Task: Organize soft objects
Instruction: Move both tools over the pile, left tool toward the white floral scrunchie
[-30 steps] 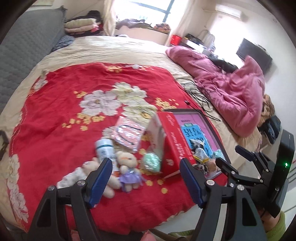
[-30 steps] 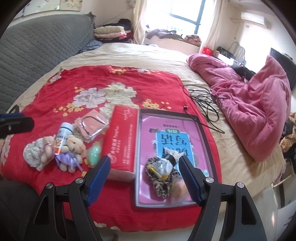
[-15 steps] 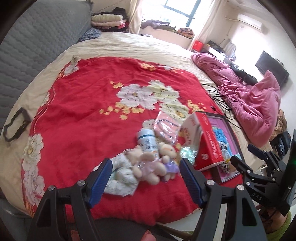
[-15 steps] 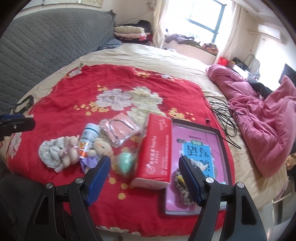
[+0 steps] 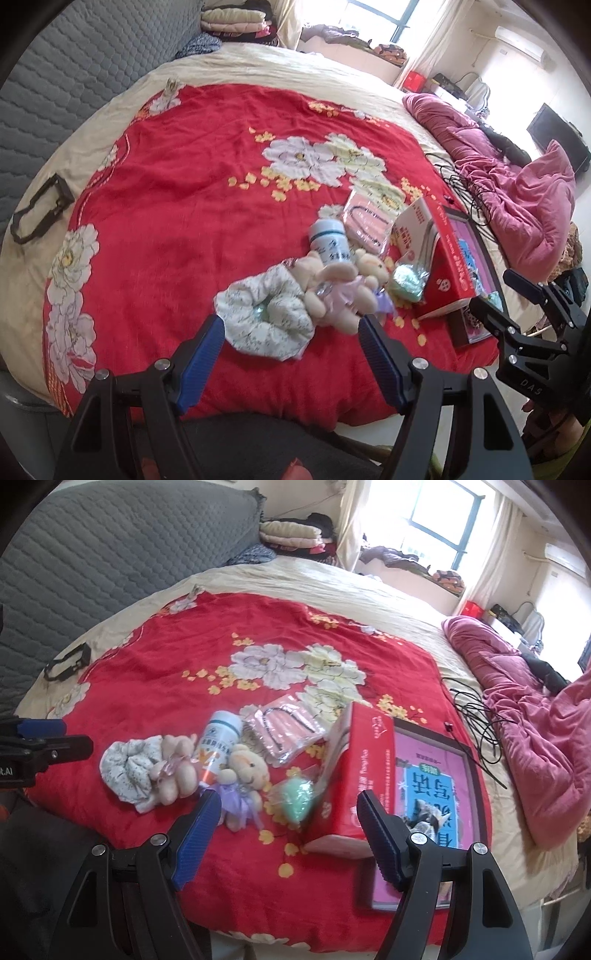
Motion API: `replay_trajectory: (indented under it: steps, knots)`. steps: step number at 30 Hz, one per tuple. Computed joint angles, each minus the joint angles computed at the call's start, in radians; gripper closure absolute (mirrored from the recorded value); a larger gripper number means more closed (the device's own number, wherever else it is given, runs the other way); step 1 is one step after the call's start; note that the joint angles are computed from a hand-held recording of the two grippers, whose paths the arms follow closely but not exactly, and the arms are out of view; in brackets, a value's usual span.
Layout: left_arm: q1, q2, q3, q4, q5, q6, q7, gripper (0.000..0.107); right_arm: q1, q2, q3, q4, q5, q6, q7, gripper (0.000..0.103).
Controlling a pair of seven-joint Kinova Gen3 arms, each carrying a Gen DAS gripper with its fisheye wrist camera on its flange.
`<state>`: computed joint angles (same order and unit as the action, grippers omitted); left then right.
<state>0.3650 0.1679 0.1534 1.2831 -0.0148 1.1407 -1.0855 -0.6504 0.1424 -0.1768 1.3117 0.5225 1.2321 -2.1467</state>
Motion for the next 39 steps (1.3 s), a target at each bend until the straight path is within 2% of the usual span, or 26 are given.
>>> replay_trajectory:
  steps: [12,29,36,39]
  knots:
    - [-0.023,0.035,-0.007,0.062,0.039,0.001,-0.025,0.033,0.001,0.056,0.009,0.006,-0.074,-0.038,0.062,0.026]
    - [-0.038,0.135,-0.021,0.031,0.084,0.000,-0.048,0.033,0.007,0.129,0.044,0.002,-0.150,-0.079,0.127,0.026]
    - [-0.077,0.151,-0.020,0.054,0.143,-0.036,-0.084,0.033,0.011,0.155,0.053,-0.006,-0.167,-0.078,0.146,0.026]
    - [-0.090,0.155,-0.018,0.060,0.166,-0.041,-0.098,0.041,0.010,0.168,0.057,-0.009,-0.170,-0.080,0.148,0.026]
